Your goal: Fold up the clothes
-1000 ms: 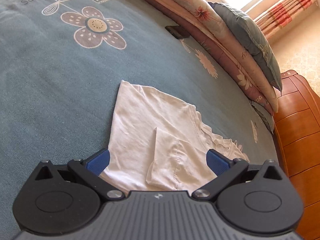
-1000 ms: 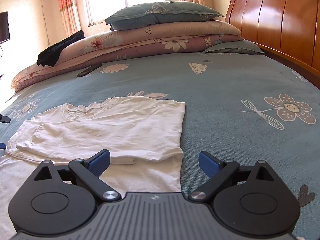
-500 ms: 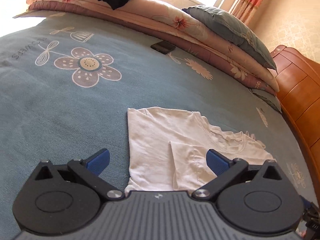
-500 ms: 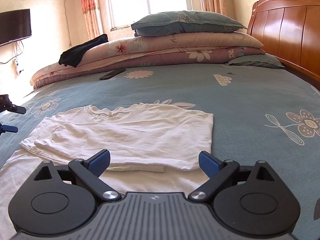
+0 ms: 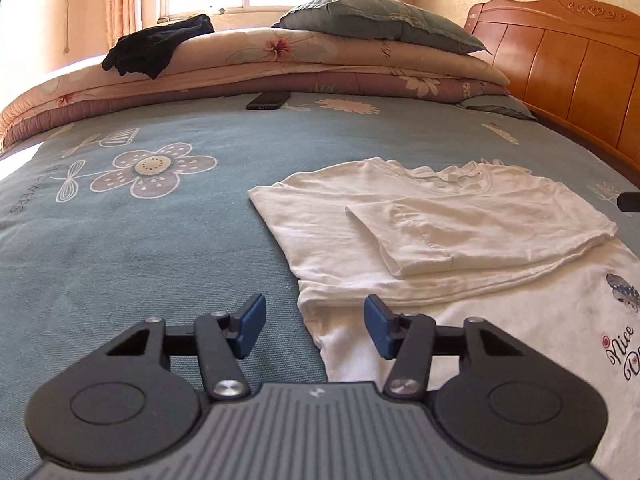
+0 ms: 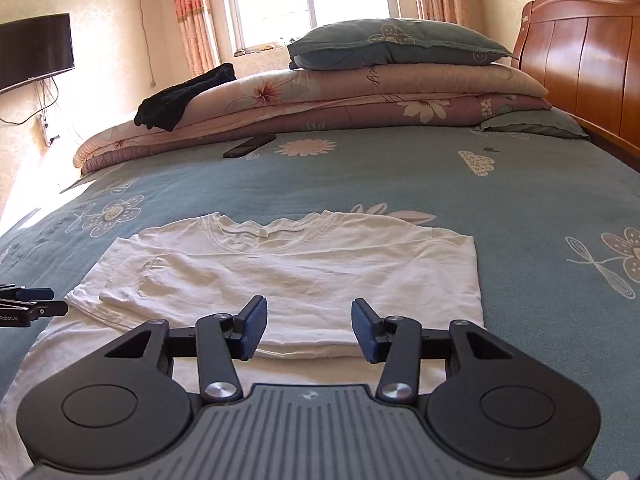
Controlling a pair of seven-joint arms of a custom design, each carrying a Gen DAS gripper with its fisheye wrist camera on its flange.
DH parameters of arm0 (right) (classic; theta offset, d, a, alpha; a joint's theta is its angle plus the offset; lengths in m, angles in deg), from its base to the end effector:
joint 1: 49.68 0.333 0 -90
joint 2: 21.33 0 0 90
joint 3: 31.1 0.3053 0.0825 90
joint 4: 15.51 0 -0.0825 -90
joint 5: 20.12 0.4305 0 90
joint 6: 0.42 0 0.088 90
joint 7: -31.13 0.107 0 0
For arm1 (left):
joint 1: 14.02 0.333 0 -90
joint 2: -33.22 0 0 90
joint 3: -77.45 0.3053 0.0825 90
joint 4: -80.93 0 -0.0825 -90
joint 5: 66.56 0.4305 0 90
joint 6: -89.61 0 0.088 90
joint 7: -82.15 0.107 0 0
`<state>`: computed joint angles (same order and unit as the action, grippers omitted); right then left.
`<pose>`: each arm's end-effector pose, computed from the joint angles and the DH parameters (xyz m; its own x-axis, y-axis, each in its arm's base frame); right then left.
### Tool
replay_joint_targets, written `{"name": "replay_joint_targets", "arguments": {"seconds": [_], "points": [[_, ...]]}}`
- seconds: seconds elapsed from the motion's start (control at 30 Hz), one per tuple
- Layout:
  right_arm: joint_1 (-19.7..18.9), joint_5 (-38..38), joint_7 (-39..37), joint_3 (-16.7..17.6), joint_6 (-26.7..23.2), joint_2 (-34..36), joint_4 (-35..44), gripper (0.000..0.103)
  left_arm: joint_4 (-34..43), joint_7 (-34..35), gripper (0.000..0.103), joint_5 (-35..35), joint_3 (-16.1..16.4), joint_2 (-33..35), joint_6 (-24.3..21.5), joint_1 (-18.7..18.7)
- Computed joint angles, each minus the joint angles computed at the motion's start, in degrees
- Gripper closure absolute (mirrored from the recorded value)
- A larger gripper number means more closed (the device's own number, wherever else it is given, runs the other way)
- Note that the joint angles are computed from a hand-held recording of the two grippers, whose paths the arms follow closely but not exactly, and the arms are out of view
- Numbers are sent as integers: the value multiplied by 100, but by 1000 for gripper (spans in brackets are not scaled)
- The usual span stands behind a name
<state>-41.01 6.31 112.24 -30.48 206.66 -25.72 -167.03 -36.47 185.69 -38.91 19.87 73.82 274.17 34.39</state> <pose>0.4901 0.0229 0.3423 -0.1474 -0.9827 -0.1119 -0.5098 0.1724 -0.8428 0.6580 -0.0963 0.2972 -0.5325 -0.8440 0.0635 -0.5361 0.2783 -0.7970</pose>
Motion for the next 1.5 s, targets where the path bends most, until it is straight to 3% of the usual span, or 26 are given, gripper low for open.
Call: {"name": "replay_joint_targets", "arguments": {"seconds": [0.1,0.17,0.27,0.3,0.4,0.47,0.53,0.57,0.6,0.67,0.8,0.87,1.0,1.07,1.17,1.33,1.5], "points": [[54,252,-626,149,-344,-12,331,57,13,198,54,41,-650,708,-63,574],[86,157,-738,156,-647,74,627,75,-26,367,51,220,-981,1112,-109,867],[163,259,-1141,212,-1096,467,1343,87,41,724,49,308,-1359,1698,-493,1112],[268,453,-1415,185,-1224,652,1635,87,127,761,48,202,-1319,1696,-646,1030],[1072,769,-1904,-456,-1811,1310,2627,87,304,805,49,-167,-1227,1730,-1028,903],[907,566,-1817,-234,-2098,1719,3188,86,273,904,49,-374,-1320,1844,-1114,1016],[536,440,-1880,218,-2427,2155,3807,86,124,1005,48,-510,-1391,1832,-941,1146],[511,338,-1796,265,-2593,2362,4082,86,34,1063,48,-566,-1423,1821,-811,1216],[498,232,-1708,297,-2766,2574,4370,86,-55,1097,45,-590,-1447,1823,-629,1282],[465,30,-1519,372,-3140,3034,5003,86,-146,1071,31,-529,-1523,1975,-343,1409],[584,-254,-673,211,-3952,3991,6233,86,-103,814,30,-342,-1678,2521,-166,1611],[745,-514,-230,22,-4029,4339,6589,84,-70,617,29,-261,-1567,2485,115,1539],[422,-476,-275,394,-3623,4029,6204,83,73,17,26,-346,-1166,2093,615,1226],[179,-307,-390,615,-3442,3650,5766,83,169,-255,24,-357,-1109,2102,565,1193],[-243,130,-612,951,-3579,3093,5132,83,313,-575,24,-281,-1085,2210,413,1184],[115,46,0,445,-3838,2777,4558,93,404,-937,24,2,-884,2074,474,1032],[116,27,-192,637,-3657,2857,4404,92,474,-1236,24,370,-917,2222,355,1086]]}}
